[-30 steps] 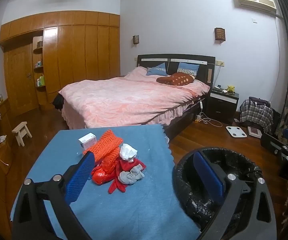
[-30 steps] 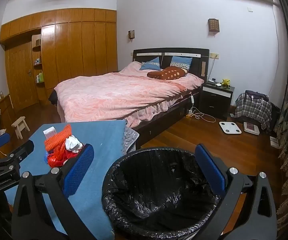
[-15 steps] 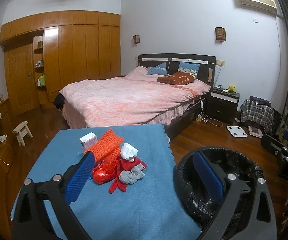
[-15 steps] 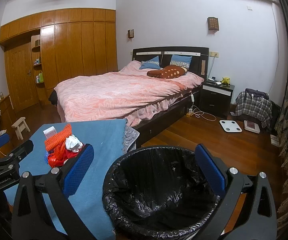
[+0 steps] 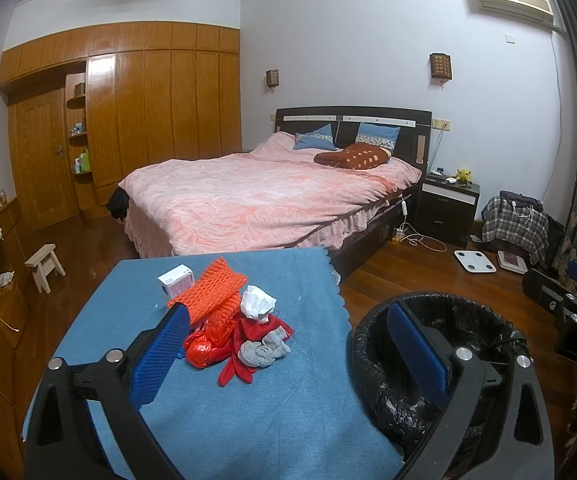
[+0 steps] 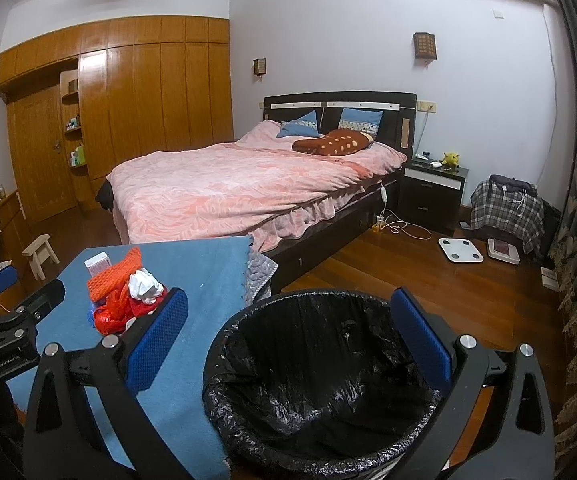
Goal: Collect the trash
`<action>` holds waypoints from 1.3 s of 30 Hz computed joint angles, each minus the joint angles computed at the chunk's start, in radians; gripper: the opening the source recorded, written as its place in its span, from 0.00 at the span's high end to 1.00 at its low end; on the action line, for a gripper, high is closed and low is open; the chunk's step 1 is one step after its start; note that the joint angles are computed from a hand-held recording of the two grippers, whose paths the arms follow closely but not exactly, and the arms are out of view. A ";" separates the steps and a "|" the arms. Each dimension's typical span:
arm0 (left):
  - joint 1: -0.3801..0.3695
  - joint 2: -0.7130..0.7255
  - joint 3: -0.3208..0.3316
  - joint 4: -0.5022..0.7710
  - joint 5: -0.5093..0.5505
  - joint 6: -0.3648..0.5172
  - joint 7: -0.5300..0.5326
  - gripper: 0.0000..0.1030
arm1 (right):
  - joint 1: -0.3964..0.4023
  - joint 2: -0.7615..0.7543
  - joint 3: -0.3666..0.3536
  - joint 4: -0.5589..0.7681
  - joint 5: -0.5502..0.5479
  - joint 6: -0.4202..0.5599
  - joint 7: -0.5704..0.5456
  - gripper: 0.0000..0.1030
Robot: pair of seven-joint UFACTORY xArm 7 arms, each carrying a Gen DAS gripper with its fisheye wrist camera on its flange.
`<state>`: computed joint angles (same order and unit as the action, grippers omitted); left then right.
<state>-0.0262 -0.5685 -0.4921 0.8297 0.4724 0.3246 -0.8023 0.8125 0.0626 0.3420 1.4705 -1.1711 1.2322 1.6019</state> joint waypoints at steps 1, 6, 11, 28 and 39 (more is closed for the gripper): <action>0.001 0.001 -0.001 0.001 0.001 0.001 0.000 0.06 | 0.001 0.001 0.000 0.000 0.000 0.000 0.001 0.05; -0.004 0.000 0.002 0.001 0.001 0.003 0.000 0.06 | 0.001 0.001 -0.001 -0.001 0.000 -0.001 0.001 0.05; -0.007 0.001 0.005 0.001 0.000 0.005 0.002 0.06 | 0.001 0.001 -0.001 -0.001 0.000 -0.001 0.003 0.05; -0.007 0.003 0.009 -0.009 0.005 -0.003 0.002 0.06 | -0.003 0.001 -0.002 -0.020 0.001 -0.013 0.019 0.05; -0.002 -0.010 0.012 -0.040 0.000 -0.026 0.003 0.06 | -0.004 0.002 -0.003 -0.026 0.003 -0.018 0.022 0.05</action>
